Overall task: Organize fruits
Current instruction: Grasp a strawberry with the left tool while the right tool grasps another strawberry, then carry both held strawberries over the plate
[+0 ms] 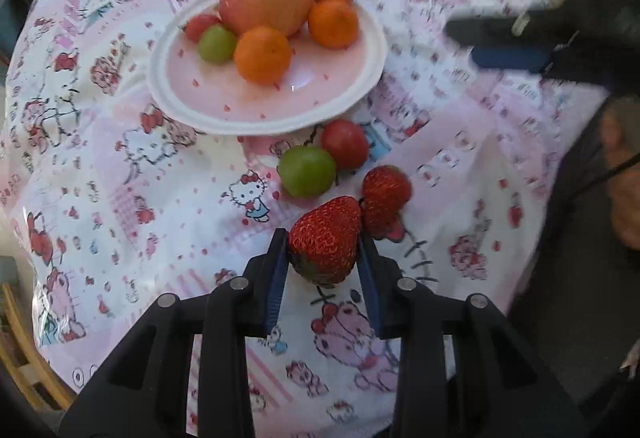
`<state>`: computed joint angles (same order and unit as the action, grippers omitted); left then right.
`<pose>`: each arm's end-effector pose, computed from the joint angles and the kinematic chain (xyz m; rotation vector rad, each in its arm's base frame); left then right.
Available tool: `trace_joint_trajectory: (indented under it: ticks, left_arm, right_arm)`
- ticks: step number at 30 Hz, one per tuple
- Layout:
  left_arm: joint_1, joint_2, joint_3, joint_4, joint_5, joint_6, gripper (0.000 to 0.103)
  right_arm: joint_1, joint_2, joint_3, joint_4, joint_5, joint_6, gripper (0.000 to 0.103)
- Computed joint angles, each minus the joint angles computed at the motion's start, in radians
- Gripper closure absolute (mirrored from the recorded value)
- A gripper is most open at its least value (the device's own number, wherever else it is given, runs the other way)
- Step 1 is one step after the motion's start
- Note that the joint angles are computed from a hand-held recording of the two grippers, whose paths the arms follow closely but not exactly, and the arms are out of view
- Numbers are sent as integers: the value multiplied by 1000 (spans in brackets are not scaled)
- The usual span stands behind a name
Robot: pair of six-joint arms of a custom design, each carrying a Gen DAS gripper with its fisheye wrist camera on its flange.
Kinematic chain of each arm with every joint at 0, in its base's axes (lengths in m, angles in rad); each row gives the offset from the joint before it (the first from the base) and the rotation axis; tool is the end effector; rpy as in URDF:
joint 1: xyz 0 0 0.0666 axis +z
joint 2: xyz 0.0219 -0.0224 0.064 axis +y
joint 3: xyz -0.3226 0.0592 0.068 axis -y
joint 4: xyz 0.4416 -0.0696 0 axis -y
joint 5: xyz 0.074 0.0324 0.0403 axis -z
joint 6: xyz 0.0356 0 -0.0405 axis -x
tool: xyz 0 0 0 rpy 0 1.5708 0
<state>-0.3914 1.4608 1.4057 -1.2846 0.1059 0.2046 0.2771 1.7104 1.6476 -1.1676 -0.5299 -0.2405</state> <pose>0.4790 -0.2022 0.3279 0.2924 2.9270 -0.2493 0.5816 0.1837 0.3141 -0.1834 2.8220 0.8652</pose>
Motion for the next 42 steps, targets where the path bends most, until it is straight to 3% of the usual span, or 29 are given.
trace_joint_trajectory:
  ticks: [5,10,13,21,27,29,30,42]
  left_arm:
    - [67,-93,-53,74,26,128,73]
    - [142,-99,-54,120,-55,252,73]
    - [157,-117,-78,130,-86,299,73]
    - [172,-119,-93,136,-110,316,73]
    - [176,-117,-90,128,-93,320,73]
    - [177,-117,-89,128,-89,324,73]
    - [178,-117,-89,129,-89,326,73]
    - [181,-115,-87,135,-46,337,73]
  right_arm:
    - [22,17,8,-56,-22,37,35]
    - [42,35,-42,-90,-199,-55,35]
    - [69,39,-44,-102,-160,-55,35]
    - [126,37,-48,-94,48,-76,38]
    - [156,33,-54,-71,84,-21,54]
    - [157,26,-62,-73,117,-4,68]
    - [156,25,-63,-74,127,3,68]
    - [79,-6,28,-80,4,79,68]
